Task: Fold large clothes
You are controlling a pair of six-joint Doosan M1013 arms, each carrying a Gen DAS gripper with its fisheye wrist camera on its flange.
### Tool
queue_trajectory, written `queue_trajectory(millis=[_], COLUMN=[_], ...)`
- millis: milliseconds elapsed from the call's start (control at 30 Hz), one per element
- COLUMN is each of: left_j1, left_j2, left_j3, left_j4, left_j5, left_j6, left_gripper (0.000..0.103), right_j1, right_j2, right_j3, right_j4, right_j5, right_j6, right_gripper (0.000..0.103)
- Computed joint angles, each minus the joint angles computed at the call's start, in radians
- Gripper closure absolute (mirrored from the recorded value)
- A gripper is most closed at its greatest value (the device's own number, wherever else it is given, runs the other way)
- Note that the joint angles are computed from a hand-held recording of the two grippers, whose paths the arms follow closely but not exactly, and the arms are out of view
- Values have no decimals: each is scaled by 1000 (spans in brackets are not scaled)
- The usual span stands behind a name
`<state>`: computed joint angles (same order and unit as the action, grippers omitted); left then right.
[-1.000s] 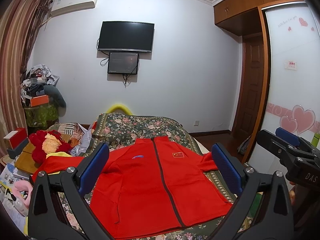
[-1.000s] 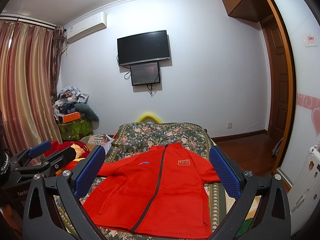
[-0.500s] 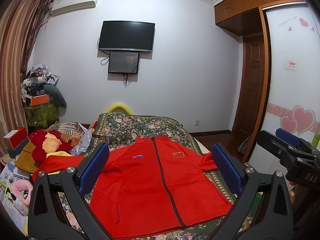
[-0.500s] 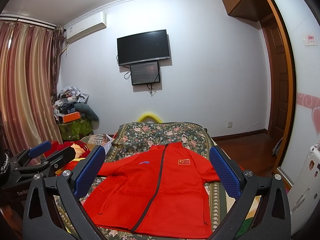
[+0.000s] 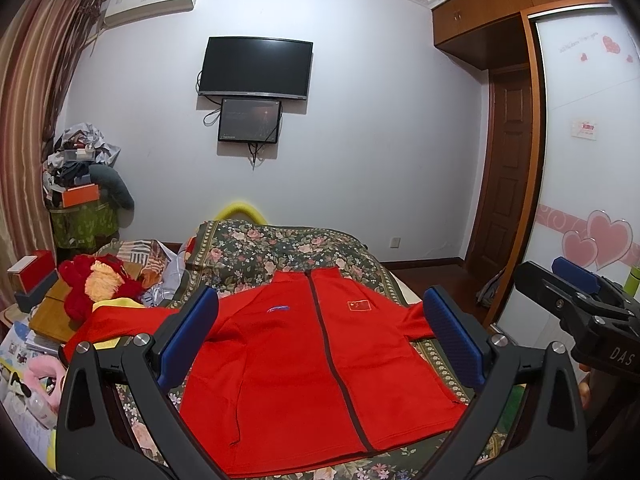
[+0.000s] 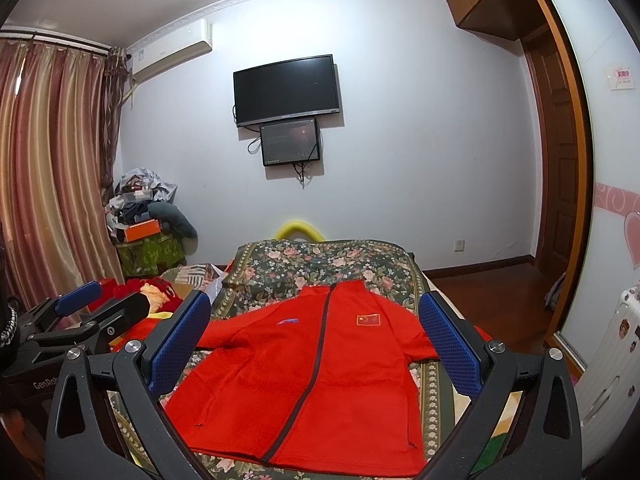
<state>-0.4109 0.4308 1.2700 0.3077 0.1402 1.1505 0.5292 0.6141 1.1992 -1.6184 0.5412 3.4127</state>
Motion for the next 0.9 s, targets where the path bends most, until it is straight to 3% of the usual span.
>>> queue_trajectory(millis=[433, 767, 900], left_j1=[24, 91, 122], left_j2=[49, 174, 243], left_j3=[-60, -221, -318], left_j4=[-98, -294, -278], left_j5=[59, 235, 325], left_j6=[64, 125, 59], left_gripper=[0, 0, 0], right_j1=[-12, -36, -53], right_j2=[41, 138, 190], right_j3=[-69, -223, -311], right_j4=[162, 515, 714], right_j5=[-15, -6, 13], right_j6=[-162, -525, -686], right_gripper=[0, 0, 0])
